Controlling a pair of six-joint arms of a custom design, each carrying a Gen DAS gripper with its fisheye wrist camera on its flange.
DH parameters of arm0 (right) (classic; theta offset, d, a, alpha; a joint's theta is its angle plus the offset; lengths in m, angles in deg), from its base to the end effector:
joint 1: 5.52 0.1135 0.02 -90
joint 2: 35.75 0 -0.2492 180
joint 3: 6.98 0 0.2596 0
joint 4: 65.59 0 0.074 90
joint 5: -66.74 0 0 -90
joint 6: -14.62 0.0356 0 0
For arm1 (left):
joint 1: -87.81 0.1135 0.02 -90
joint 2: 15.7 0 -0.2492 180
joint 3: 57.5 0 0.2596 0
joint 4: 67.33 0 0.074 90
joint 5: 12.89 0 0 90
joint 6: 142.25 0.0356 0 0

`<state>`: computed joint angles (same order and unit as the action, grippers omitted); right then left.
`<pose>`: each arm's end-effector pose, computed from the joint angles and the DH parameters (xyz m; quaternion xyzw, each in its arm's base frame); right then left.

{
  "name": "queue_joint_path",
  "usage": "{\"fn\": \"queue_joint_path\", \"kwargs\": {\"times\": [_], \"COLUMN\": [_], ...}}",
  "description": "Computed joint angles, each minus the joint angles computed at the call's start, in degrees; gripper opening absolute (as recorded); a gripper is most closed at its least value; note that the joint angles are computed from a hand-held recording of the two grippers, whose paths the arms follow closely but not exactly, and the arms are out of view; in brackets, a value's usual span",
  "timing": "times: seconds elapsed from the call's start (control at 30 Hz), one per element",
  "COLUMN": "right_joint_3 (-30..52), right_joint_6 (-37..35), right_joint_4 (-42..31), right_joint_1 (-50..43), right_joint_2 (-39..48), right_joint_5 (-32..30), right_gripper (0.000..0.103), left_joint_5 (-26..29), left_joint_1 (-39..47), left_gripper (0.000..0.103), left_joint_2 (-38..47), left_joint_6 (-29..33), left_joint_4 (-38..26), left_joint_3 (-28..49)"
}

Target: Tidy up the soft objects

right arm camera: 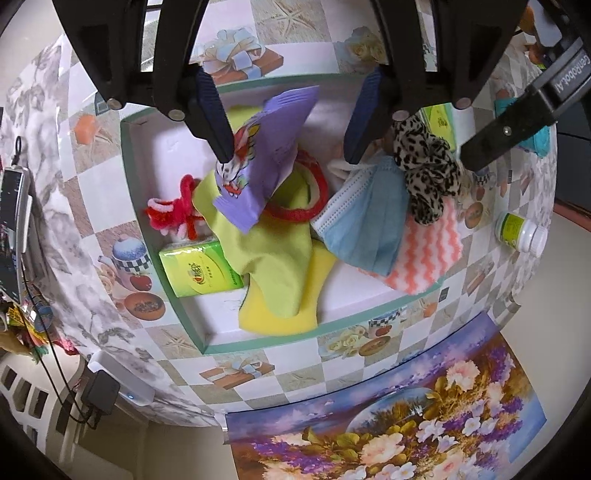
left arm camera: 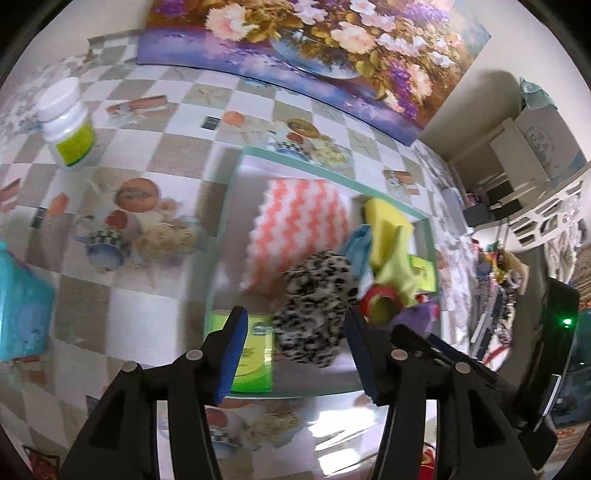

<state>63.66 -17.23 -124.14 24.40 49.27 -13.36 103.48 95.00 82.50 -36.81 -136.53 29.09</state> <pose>0.2473 0.1353 0.1930 0.2527 0.9524 0.0414 0.1656 0.3262 0.0252 0.2034 0.0880 0.9667 -0.2076 0.1211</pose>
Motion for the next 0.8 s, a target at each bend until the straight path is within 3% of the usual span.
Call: {"fn": "queue_joint_path", "kwargs": {"times": [0.07, 0.23, 0.3, 0.8], "right_joint_3": [0.0, 0.6, 1.1, 1.6], "right_joint_6": [-0.1, -0.5, -0.1, 4.8], "right_joint_4": [-0.3, -0.7, -1.2, -3.9], "right_joint_1": [0.8, 3.3, 4.8, 12.1], "right_joint_2": [0.2, 0.9, 1.3, -0.4], "right_joint_5": [0.2, 1.9, 3.2, 9.5], "right_gripper": [0.078, 0.092, 0.103, 0.103], "left_joint_5": [-1.9, -6.2, -7.4, -13.0], "left_joint_1": [0.6, 1.9, 2.3, 6.6], "left_gripper": [0.078, 0.082, 0.088, 0.09], "left_joint_2": [-1.5, -5.2, -6.4, -14.1], "left_joint_6": [-0.1, 1.3, 1.9, 7.7], "left_joint_4": [2.2, 7.0, 8.4, 11.3], "left_joint_3": [-1.7, -5.7, -6.9, -13.6]}}
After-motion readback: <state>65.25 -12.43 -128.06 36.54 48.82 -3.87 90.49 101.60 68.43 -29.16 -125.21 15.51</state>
